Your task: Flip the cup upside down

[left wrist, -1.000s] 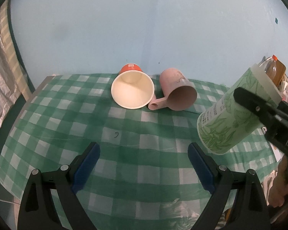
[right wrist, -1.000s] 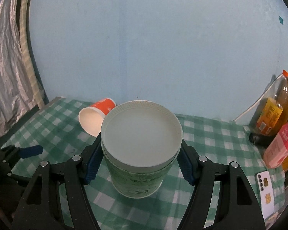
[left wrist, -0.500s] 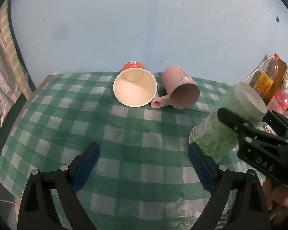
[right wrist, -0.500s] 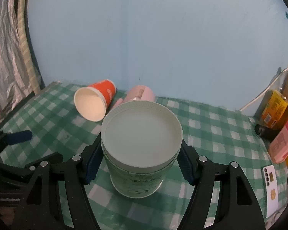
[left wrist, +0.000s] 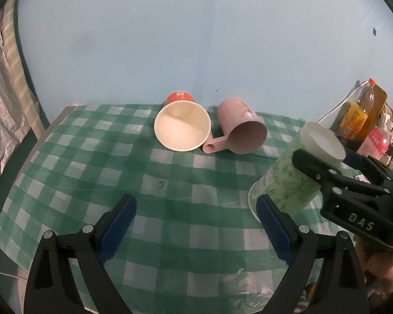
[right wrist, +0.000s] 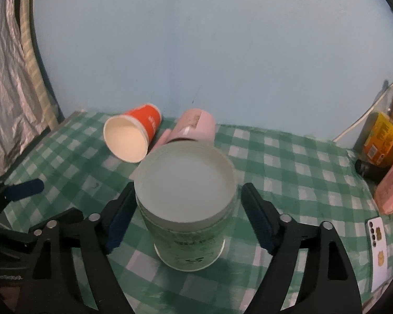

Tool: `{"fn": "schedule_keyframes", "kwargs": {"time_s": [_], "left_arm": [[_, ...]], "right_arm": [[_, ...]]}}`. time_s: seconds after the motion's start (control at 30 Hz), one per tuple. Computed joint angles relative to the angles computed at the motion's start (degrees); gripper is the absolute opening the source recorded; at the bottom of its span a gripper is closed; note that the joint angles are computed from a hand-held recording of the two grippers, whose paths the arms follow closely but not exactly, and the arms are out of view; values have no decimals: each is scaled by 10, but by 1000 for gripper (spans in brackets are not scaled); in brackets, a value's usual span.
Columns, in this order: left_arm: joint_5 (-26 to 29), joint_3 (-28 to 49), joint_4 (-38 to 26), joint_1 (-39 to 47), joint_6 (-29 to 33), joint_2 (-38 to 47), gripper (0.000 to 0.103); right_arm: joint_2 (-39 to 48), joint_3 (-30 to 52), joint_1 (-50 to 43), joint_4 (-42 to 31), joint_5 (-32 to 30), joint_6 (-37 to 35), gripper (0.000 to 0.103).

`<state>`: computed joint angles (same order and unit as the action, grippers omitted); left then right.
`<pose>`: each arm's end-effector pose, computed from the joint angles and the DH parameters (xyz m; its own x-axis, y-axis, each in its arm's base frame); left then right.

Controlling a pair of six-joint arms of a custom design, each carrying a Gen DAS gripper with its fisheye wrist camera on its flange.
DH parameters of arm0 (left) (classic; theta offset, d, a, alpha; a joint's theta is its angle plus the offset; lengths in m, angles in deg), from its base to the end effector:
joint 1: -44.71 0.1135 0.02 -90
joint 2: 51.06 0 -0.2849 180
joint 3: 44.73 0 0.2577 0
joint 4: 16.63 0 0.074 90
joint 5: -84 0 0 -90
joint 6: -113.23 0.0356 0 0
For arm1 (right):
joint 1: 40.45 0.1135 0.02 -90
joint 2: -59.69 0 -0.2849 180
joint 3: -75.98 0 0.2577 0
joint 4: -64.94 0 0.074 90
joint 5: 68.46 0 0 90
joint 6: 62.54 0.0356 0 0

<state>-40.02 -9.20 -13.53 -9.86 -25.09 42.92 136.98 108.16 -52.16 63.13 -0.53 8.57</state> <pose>0.1516 -0.1787 0.0930 -0.6838 -0.1067 -0.7218 -0.0297 0.9925 -0.1186 0.2106 -0.0300 0.1307 -0.6562 -0.1704 -0.7351 -0.2914 0.9558 0.0385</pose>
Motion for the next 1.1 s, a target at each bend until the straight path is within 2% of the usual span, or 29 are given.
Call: {"fn": "schedule_keyframes", "kwargs": {"time_s": [0.2, 0.47, 0.6, 0.9, 1.1], "left_arm": [[-44, -14, 10, -33, -15, -23, 101], [-118, -19, -3, -85, -27, -50, 102], [-138, -22, 2, -102, -31, -55, 102], [-193, -14, -35, -143, -54, -75, 102], [-228, -5, -66, -171, -70, -86, 102]], "right_arm": [[-83, -28, -33, -17, -22, 4, 85], [-169, -45, -118, -77, -76, -16, 86], [-190, -44, -185, -113, -120, -36, 86], [-234, -45, -289, -187, -186, -112, 86], [-234, -48, -307, -194, -193, -131, 86]]}}
